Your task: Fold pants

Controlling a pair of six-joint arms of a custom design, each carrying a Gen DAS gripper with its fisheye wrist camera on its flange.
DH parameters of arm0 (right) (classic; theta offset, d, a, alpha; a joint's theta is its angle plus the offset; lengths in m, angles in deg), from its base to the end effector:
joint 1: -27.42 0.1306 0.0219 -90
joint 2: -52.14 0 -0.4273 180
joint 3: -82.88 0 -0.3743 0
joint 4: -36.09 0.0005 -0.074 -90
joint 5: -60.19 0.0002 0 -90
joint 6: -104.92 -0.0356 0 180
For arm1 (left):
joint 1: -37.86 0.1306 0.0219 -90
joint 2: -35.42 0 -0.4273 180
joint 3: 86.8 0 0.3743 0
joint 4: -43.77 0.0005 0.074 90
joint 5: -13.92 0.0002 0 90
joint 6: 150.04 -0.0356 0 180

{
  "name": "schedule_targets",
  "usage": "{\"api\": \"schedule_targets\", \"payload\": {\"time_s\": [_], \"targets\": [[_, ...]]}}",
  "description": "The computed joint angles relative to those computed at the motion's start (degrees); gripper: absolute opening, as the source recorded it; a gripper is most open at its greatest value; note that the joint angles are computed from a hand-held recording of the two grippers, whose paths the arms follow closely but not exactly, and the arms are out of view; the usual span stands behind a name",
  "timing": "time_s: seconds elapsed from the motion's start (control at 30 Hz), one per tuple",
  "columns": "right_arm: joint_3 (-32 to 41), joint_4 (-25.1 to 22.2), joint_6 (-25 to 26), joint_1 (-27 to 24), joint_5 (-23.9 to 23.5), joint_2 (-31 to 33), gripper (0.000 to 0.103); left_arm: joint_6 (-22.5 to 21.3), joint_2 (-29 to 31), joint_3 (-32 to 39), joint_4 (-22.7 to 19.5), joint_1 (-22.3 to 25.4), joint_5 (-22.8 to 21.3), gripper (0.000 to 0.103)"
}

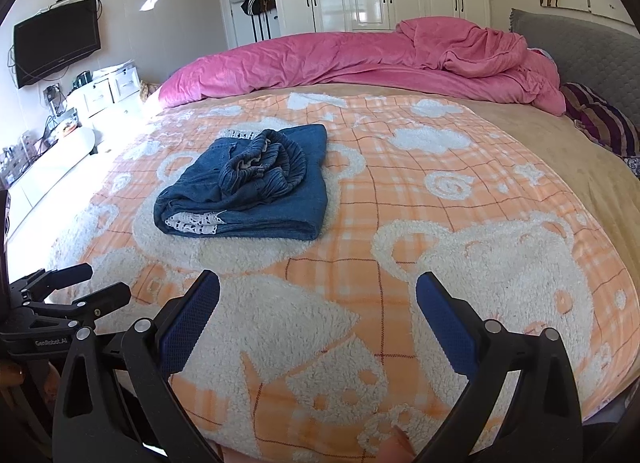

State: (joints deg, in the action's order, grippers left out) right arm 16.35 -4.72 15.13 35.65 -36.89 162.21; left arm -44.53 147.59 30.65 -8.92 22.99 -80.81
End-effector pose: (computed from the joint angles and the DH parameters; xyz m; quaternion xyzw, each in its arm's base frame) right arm 0.6219 0.0939 0.4876 -0.0931 0.8904 0.0861 0.4372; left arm 0.6093 -0.1593 0.4800 -0.0202 0.9308 -0.0580 0.3603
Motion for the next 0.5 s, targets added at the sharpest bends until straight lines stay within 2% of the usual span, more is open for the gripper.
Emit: {"api": "schedule_targets", "payload": {"time_s": [0.5], "targets": [[0.11, -0.18, 0.05, -0.04, 0.12, 0.18, 0.098, 0.78, -0.28, -0.11, -0.08, -0.1, 0.34, 0.094]]}}
